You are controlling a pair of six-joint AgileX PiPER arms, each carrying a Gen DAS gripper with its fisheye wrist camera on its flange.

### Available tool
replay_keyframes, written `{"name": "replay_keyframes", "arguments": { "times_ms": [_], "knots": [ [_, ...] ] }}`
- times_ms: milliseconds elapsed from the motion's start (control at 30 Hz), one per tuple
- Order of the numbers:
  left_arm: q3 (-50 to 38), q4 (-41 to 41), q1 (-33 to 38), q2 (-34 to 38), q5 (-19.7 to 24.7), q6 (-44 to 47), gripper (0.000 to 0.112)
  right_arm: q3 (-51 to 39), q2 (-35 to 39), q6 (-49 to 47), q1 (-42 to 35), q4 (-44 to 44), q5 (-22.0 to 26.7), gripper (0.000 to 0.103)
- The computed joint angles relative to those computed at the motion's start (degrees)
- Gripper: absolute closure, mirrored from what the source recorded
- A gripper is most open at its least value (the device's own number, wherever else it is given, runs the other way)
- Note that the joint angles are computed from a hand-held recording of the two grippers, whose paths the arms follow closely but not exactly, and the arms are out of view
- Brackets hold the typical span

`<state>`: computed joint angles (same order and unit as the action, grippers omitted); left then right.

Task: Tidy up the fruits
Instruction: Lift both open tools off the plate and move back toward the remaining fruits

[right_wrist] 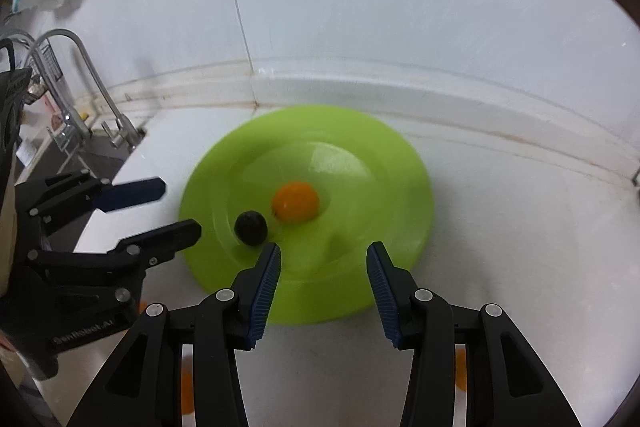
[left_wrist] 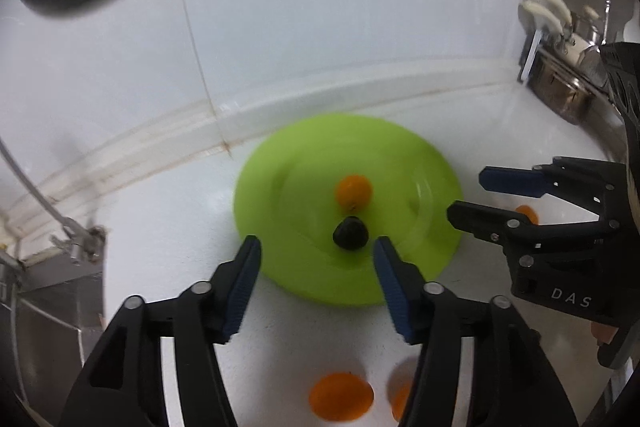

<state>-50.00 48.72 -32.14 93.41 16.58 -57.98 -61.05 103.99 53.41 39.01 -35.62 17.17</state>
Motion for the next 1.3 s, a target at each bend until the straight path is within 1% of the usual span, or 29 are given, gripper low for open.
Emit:
{"name": "replay_keyframes", "arguments": {
  "times_ms": [67, 100, 167, 233, 333, 400, 500, 567, 733, 767, 900, 1033, 1200, 1300],
  "knots": [
    [2.2, 8.1, -2.3, -3.0, 2.1, -8.7, 0.048, 2.9, -3.0, 9.1, 1.4, -8.2, 0.2, 0.056],
    [3.6, 11.7, -3.7, -4.8, 3.2, -12.7, 0.044, 4.4, -4.7, 14.2, 2.2, -12.7, 0.6, 0.052],
    [5.5, 15.1, -5.6, -7.5, 5.0, -17.0, 0.040, 6.8, -7.2, 22.3, 3.7, -19.7, 1.5, 0.050],
    [6.8, 16.1, -7.4, -9.9, 6.5, -18.9, 0.037, 9.1, -9.9, 29.1, 6.0, -25.3, 3.4, 0.050],
    [9.3, 16.9, -10.2, -13.9, 8.8, -21.8, 0.035, 11.9, -13.4, 36.6, 9.3, -30.4, 6.6, 0.050],
    [10.8, 17.2, -12.0, -16.4, 10.3, -23.2, 0.032, 13.6, -15.6, 40.0, 11.6, -32.3, 8.8, 0.046],
    [12.6, 18.7, -15.9, -19.6, 14.1, -26.1, 0.030, 15.3, -18.2, 44.2, 15.7, -34.4, 13.5, 0.045],
    [13.8, 18.9, -18.2, -21.6, 16.0, -27.6, 0.029, 16.2, -19.6, 45.7, 18.0, -34.9, 15.9, 0.045],
    [16.2, 19.0, -24.2, -25.3, 20.6, -30.4, 0.027, 18.0, -23.2, 47.4, 24.5, -34.9, 22.5, 0.045],
    [16.8, 19.0, -25.0, -26.1, 20.9, -31.0, 0.026, 18.1, -23.6, 47.7, 25.6, -34.8, 23.6, 0.045],
    [18.5, 19.2, -30.6, -28.2, 25.7, -33.3, 0.025, 18.9, -24.7, 49.2, 30.6, -34.3, 28.0, 0.045],
    [20.2, 18.9, -34.7, -30.3, 28.4, -34.7, 0.025, 19.8, -25.5, 51.5, 34.8, -34.1, 30.5, 0.045],
    [22.5, 20.0, -39.9, -31.5, 31.8, -38.6, 0.025, 20.5, -25.2, 54.0, 39.6, -34.2, 33.9, 0.045],
    [24.6, 21.5, -41.8, -32.3, 31.7, -40.6, 0.025, 20.9, -24.5, 55.5, 41.7, -34.3, 35.1, 0.045]
  ]
}}
